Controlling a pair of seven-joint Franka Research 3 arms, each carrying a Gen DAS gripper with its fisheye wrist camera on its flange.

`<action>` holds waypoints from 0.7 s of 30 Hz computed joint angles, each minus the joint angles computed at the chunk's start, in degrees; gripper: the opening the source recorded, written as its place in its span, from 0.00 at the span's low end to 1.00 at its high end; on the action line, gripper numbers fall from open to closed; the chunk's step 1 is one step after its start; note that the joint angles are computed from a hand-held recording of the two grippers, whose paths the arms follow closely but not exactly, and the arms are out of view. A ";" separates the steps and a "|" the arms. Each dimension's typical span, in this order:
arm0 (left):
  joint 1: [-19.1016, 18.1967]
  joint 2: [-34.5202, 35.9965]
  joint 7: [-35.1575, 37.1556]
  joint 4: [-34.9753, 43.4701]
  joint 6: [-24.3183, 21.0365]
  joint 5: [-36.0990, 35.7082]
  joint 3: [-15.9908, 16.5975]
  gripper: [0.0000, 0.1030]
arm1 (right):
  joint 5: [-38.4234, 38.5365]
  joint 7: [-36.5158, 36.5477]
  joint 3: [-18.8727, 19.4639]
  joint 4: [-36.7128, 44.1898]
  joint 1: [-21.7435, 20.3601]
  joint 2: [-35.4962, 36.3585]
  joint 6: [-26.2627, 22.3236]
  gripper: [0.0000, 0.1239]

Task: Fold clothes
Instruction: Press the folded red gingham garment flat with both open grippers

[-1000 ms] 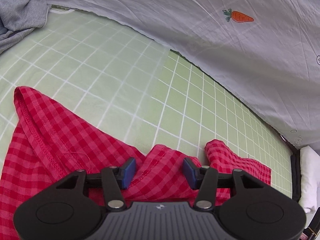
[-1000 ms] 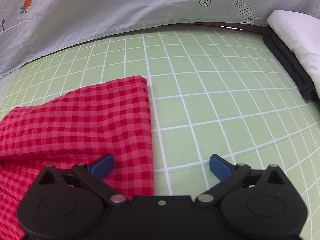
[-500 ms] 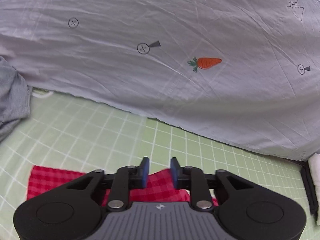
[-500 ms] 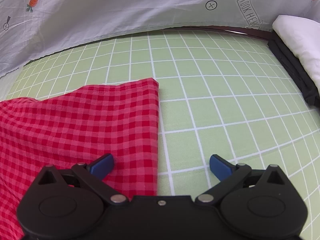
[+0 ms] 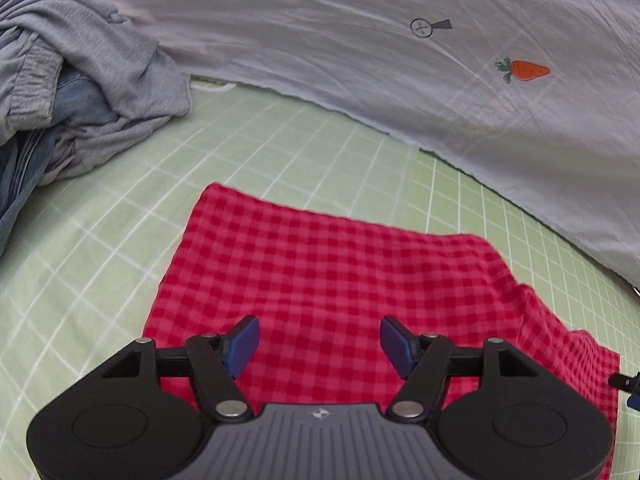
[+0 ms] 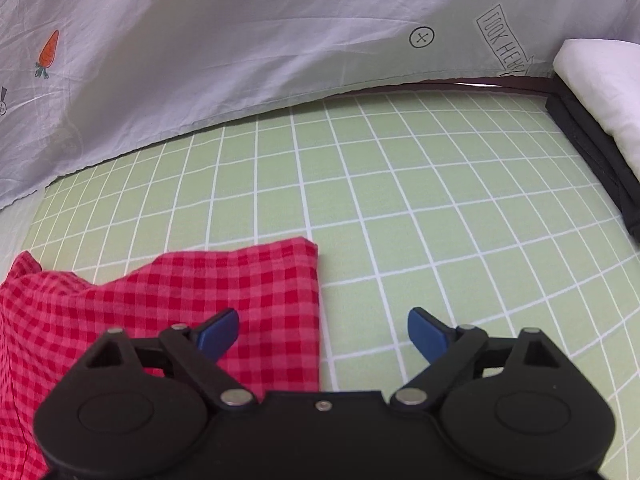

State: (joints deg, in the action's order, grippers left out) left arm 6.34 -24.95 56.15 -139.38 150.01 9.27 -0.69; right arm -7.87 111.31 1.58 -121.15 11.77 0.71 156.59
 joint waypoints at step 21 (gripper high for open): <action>-0.63 -4.56 0.28 -4.04 -5.46 2.03 -0.97 0.74 | -16.32 15.98 3.21 -6.98 -7.02 -9.21 -2.84 0.48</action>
